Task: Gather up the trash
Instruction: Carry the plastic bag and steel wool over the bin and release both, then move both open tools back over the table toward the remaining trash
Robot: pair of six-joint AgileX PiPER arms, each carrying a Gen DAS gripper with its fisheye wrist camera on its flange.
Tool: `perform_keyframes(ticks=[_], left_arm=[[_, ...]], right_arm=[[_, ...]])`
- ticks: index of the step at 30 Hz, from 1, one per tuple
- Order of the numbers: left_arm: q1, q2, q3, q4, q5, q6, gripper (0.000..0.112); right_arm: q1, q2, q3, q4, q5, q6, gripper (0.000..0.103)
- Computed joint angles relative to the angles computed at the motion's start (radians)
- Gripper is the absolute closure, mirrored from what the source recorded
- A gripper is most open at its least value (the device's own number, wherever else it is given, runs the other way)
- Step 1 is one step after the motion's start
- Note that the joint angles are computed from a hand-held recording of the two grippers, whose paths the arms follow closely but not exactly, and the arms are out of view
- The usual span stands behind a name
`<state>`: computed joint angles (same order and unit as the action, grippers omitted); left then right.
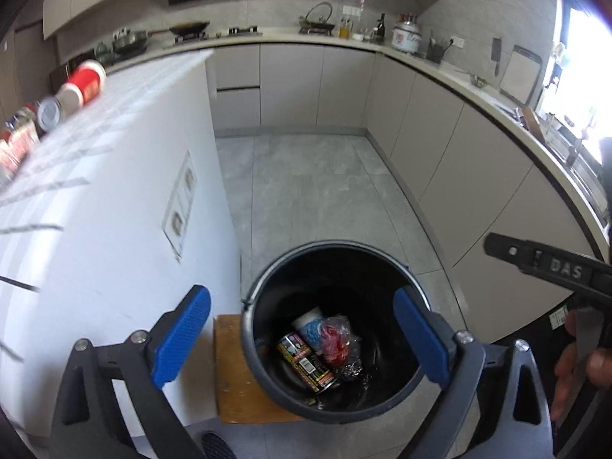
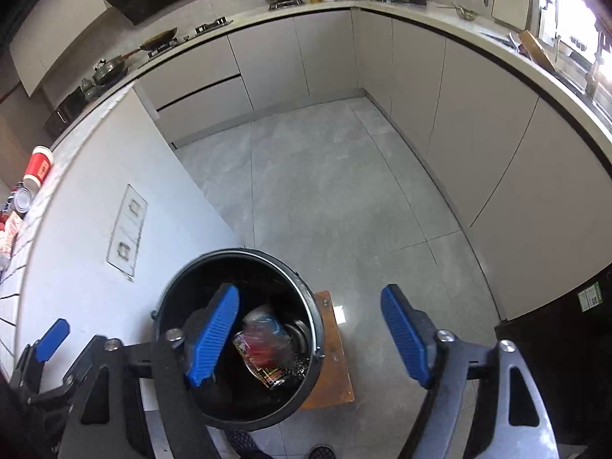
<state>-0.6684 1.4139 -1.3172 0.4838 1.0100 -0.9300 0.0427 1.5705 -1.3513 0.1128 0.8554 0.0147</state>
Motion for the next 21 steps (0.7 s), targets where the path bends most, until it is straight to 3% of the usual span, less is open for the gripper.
perform_keyframes(ticks=[5, 15, 21], left_arm=[[0.027, -0.071, -0.041, 0.014, 0.058, 0.055, 0.014], [0.155, -0.224, -0.015, 0.041, 0.113, 0.149, 0.012], [0.326, -0.337, 0.031, 0.03, 0.141, 0.258, 0.011]], right_arm=[[0.041, -0.031, -0.047, -0.009, 0.055, 0.048, 0.003], [0.207, -0.038, -0.169, -0.16, 0.156, 0.216, 0.0], [0.342, 0.031, -0.311, -0.169, 0.213, 0.249, 0.0]])
